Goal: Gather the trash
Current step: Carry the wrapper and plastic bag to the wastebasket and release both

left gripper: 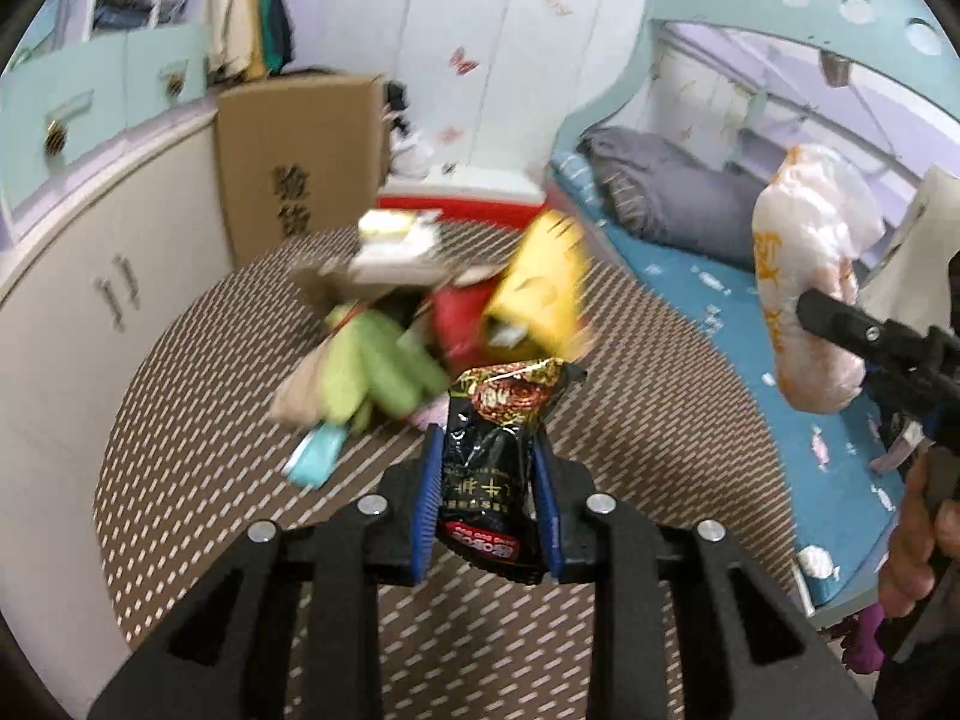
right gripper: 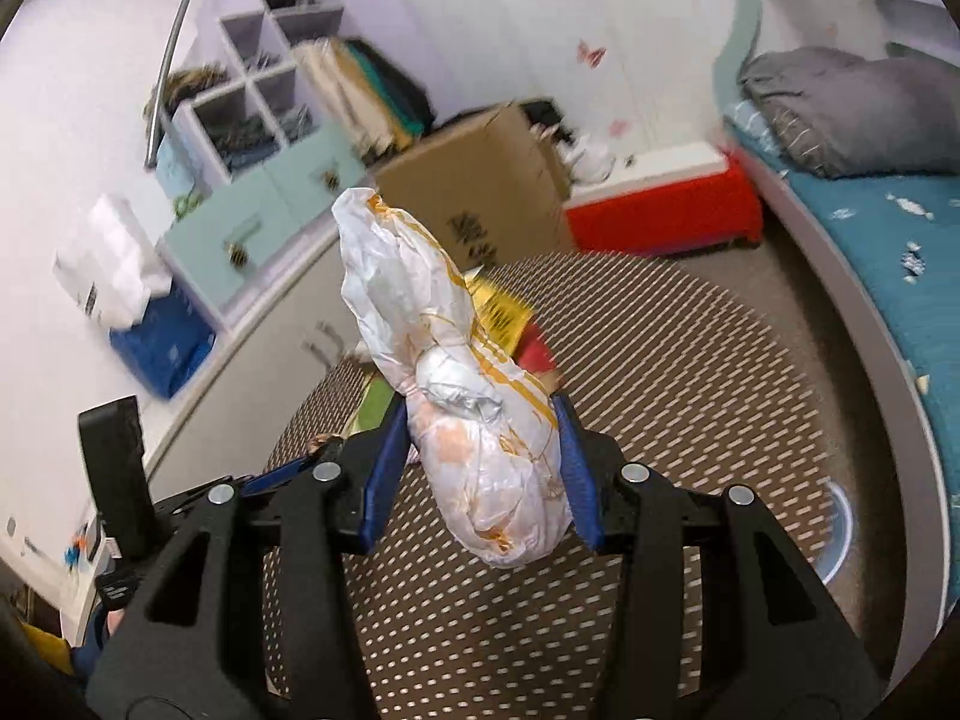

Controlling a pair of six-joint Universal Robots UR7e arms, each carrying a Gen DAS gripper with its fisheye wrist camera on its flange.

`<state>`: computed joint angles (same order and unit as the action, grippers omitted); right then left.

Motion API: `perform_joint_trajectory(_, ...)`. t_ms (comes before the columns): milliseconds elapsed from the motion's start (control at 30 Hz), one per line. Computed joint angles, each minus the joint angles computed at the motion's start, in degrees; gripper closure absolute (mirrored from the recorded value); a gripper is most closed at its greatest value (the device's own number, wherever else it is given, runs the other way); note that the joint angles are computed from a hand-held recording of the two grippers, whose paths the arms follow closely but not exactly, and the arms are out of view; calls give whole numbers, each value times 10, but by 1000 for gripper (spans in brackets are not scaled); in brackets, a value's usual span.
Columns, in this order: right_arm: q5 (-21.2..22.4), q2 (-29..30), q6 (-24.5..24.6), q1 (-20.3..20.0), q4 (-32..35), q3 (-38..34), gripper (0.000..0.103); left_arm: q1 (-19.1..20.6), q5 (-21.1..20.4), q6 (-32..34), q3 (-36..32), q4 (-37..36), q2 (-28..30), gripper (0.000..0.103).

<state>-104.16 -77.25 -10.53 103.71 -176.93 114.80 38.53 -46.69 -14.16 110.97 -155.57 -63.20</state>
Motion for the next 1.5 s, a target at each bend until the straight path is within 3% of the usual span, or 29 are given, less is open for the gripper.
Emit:
perform_joint_trajectory(367,-33,-74,16,-56,-49,-2,56,-31,-97,74,-140,-43,135,76)
perform_joint_trajectory(667,-36,-111,48,-137,-54,-1,56,-19,-167,82,-273,-1,247,76)
perform_joint_trajectory(900,-9,-104,109,-231,-25,1,56,-11,-212,76,-399,79,355,76)
perform_joint_trajectory(1067,11,-81,146,-275,-2,-9,56,-5,-231,75,-483,149,422,76)
perform_joint_trajectory(1367,40,-43,199,-334,31,-24,56,14,-239,59,-664,313,552,76)
perform_joint_trajectory(1500,48,-31,216,-350,44,-32,56,23,-243,57,-705,366,578,76)
